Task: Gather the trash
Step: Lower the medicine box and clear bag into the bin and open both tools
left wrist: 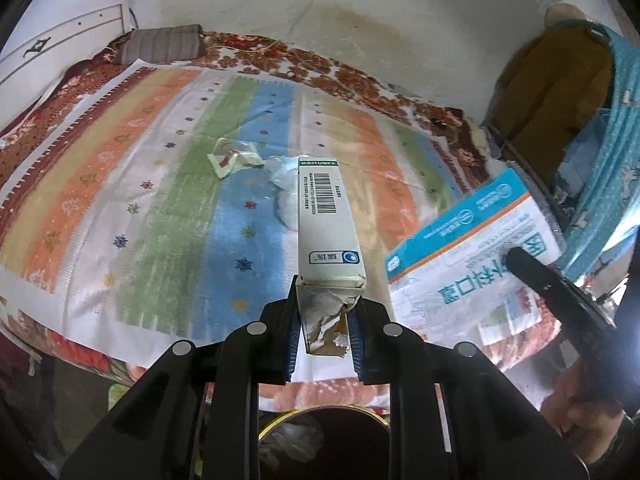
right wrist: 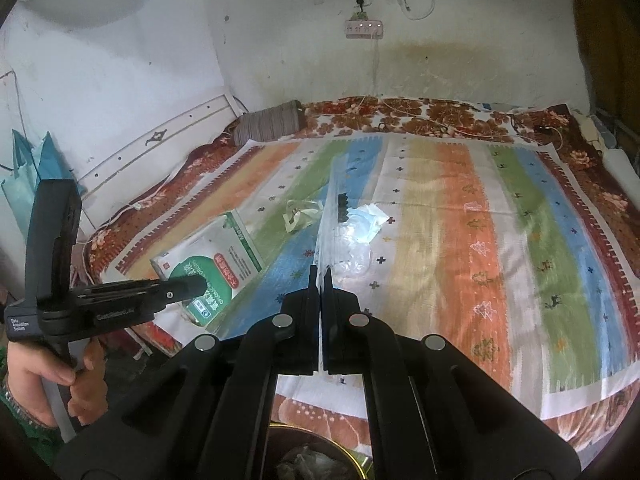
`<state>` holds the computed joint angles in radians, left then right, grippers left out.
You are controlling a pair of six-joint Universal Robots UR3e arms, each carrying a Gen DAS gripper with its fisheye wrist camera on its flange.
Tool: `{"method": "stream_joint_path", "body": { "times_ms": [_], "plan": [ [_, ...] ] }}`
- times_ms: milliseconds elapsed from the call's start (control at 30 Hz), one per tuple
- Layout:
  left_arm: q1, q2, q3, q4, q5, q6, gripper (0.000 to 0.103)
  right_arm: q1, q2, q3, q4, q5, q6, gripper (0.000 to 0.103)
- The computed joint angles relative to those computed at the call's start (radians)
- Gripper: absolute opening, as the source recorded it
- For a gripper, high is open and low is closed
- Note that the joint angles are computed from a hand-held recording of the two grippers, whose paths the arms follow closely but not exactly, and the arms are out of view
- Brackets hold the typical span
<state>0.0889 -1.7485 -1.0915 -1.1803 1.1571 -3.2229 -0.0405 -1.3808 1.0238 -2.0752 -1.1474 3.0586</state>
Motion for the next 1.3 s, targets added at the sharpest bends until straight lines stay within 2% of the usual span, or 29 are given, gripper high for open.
{"method": "stream_joint_path", "body": {
  "times_ms": [500, 833, 933, 1100, 1300],
  "plan": [
    [0.001, 0.268, -0.280, 0.025, -0.073, 0.041, 0.020, -0.039, -0.260, 0.279, -0.001, 0.016, -0.022, 0.000],
    [0.018, 0.401, -0.412, -0.028, -0.128, 0.061, 0.020, -0.053, -0.427, 0.444, 0.042, 0.044, -0.047, 0.000],
    [0.035, 0.440, -0.462, -0.053, -0.158, 0.040, 0.020, -0.066, -0.470, 0.476, 0.075, 0.058, -0.057, 0.000],
    [0.041, 0.475, -0.502, -0.097, -0.154, 0.034, 0.020, -0.051, -0.503, 0.523, 0.110, 0.049, -0.045, 0.000],
    [0.001, 0.478, -0.523, -0.131, -0.097, 0.002, 0.021, -0.014, -0.524, 0.566, 0.115, 0.002, -0.020, 0.000]
  ]
}}
